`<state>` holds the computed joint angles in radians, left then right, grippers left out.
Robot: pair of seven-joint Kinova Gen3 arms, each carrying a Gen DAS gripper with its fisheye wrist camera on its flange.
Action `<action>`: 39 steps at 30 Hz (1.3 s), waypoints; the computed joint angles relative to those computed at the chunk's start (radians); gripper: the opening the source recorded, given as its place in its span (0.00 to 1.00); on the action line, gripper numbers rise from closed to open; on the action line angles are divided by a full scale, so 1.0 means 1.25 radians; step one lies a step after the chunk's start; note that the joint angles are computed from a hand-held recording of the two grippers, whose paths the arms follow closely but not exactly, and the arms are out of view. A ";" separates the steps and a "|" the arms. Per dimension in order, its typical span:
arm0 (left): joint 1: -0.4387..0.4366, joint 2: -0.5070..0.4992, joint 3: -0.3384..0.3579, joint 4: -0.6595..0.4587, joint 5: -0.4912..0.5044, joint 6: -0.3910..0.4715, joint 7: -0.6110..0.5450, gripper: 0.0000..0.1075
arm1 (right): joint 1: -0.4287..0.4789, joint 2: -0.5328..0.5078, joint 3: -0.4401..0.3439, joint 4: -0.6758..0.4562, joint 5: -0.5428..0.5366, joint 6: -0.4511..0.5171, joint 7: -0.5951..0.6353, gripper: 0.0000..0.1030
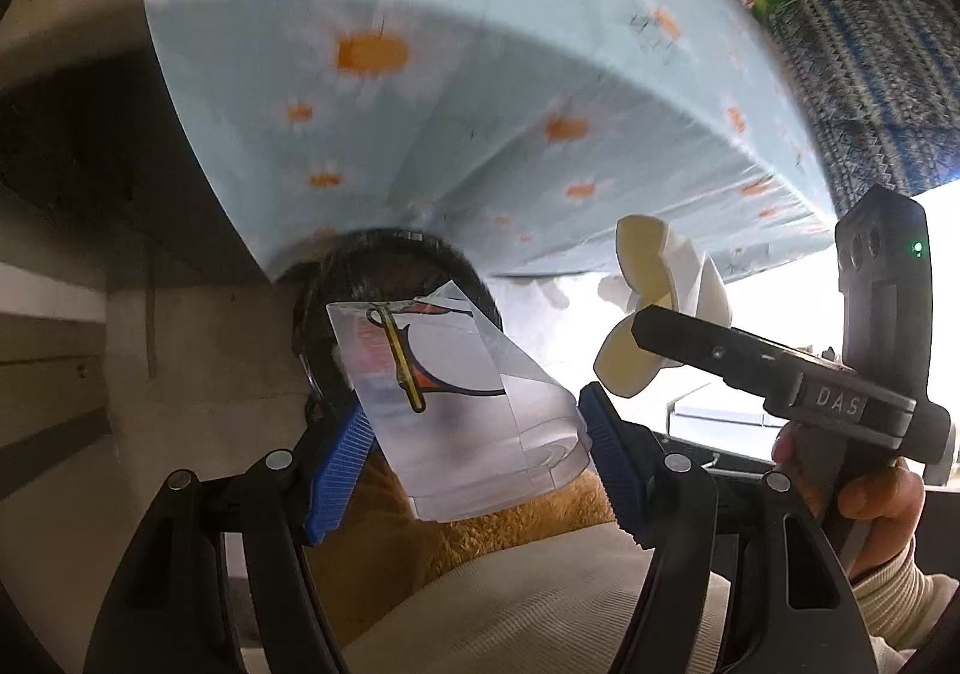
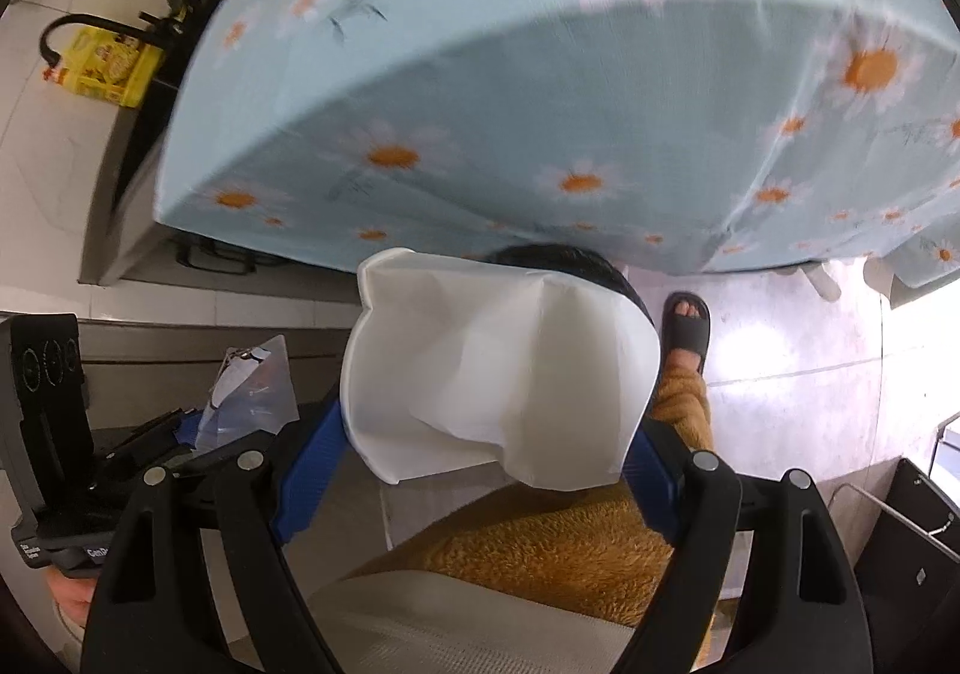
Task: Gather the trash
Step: 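Carry the plastic bag and paper cup in both tools down over the bin, then open both tools to drop the bag and paper cup into the bin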
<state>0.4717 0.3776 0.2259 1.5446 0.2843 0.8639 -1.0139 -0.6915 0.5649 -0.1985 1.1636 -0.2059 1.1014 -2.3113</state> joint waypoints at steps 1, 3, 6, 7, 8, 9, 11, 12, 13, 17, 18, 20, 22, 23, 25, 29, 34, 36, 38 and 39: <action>-0.002 0.007 0.002 0.002 0.004 -0.001 -0.005 0.62 | 0.000 0.008 -0.001 -0.005 -0.001 0.005 0.002 0.80; -0.010 0.025 0.010 0.005 0.016 0.000 -0.028 0.62 | 0.002 0.016 -0.003 -0.004 -0.006 0.007 0.005 0.80; -0.006 0.051 0.003 -0.001 0.011 0.009 -0.027 0.62 | 0.014 0.024 -0.011 0.008 -0.028 -0.015 0.015 0.80; -0.007 0.055 0.002 0.001 0.013 0.008 -0.027 0.62 | 0.014 0.027 -0.011 0.006 -0.030 -0.017 0.017 0.80; -0.008 0.061 0.001 -0.001 0.015 0.009 -0.026 0.62 | 0.011 0.030 -0.009 0.003 -0.027 -0.015 0.016 0.80; -0.009 0.064 0.000 -0.002 0.014 0.009 -0.027 0.62 | 0.011 0.031 -0.008 0.003 -0.028 -0.016 0.016 0.80; -0.005 0.070 -0.001 -0.010 0.010 0.011 -0.026 0.62 | 0.015 0.035 -0.010 -0.001 -0.033 -0.018 0.023 0.80; -0.006 0.074 0.000 -0.015 0.010 0.015 -0.028 0.62 | 0.016 0.037 -0.009 -0.004 -0.032 -0.016 0.025 0.80; -0.005 0.079 0.000 -0.023 0.007 0.023 -0.030 0.62 | 0.016 0.039 -0.008 -0.010 -0.032 -0.014 0.026 0.80; -0.004 0.084 0.001 -0.035 0.005 0.036 -0.036 0.62 | 0.022 0.044 -0.006 -0.025 -0.035 -0.009 0.030 0.80; -0.001 0.085 -0.001 -0.041 0.000 0.043 -0.035 0.62 | 0.024 0.043 -0.006 -0.023 -0.037 -0.012 0.032 0.80; 0.002 0.085 -0.003 -0.049 -0.007 0.050 -0.035 0.62 | 0.029 0.042 -0.007 -0.023 -0.041 -0.014 0.036 0.80; 0.000 0.084 -0.004 -0.052 -0.005 0.052 -0.037 0.62 | 0.030 0.044 -0.007 -0.026 -0.043 -0.011 0.037 0.80; 0.001 0.084 -0.005 -0.054 -0.007 0.055 -0.036 0.63 | 0.033 0.045 -0.009 -0.025 -0.048 -0.013 0.039 0.80; 0.001 0.085 -0.007 -0.058 -0.010 0.058 -0.034 0.63 | 0.047 0.047 -0.018 -0.018 -0.067 -0.020 0.048 0.81; 0.011 0.095 -0.013 -0.079 -0.026 0.077 -0.019 0.68 | 0.072 0.041 -0.030 0.010 -0.108 -0.054 0.062 0.92; 0.013 0.100 -0.017 -0.085 -0.033 0.084 -0.006 0.82 | 0.071 0.032 -0.021 0.017 -0.109 -0.060 0.045 0.92; 0.015 0.102 -0.020 -0.089 -0.041 0.089 -0.002 0.82 | 0.069 0.031 -0.018 0.015 -0.105 -0.057 0.039 0.92; 0.013 0.101 -0.020 -0.090 -0.041 0.089 0.000 0.82 | 0.069 0.027 -0.017 0.018 -0.104 -0.059 0.032 0.92; 0.012 0.098 -0.020 -0.089 -0.041 0.088 0.000 0.82 | 0.069 0.025 -0.016 0.020 -0.102 -0.060 0.029 0.92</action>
